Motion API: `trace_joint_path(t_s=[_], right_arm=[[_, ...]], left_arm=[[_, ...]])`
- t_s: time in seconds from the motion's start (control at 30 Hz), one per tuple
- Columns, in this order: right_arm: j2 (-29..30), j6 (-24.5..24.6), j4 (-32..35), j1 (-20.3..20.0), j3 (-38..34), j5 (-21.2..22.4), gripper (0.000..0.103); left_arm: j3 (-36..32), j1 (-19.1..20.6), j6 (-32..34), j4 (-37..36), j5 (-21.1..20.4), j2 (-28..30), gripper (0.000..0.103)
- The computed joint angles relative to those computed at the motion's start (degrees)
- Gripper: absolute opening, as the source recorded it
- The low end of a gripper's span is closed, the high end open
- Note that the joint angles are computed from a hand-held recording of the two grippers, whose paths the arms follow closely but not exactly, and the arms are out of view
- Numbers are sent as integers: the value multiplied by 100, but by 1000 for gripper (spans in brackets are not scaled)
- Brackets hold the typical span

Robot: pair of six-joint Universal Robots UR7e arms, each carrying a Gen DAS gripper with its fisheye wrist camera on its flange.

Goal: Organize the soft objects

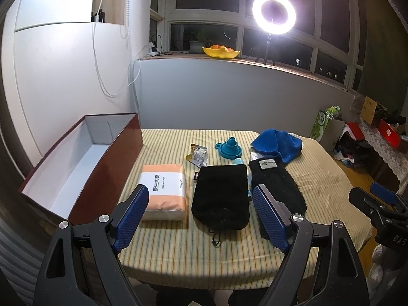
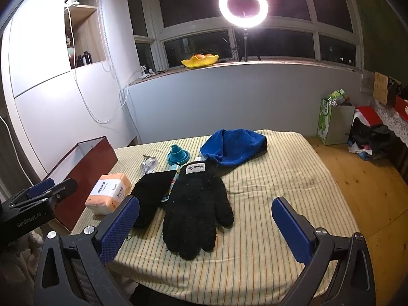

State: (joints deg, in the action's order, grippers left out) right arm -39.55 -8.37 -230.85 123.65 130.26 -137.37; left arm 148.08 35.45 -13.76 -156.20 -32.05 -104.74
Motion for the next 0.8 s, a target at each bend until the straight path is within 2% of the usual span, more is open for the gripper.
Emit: trace_joint_path(t_s=[0.8], right_arm=[[-105, -6, 91, -155, 89, 134, 103]], left_arm=[[-21, 140, 37, -92, -23, 187, 84]])
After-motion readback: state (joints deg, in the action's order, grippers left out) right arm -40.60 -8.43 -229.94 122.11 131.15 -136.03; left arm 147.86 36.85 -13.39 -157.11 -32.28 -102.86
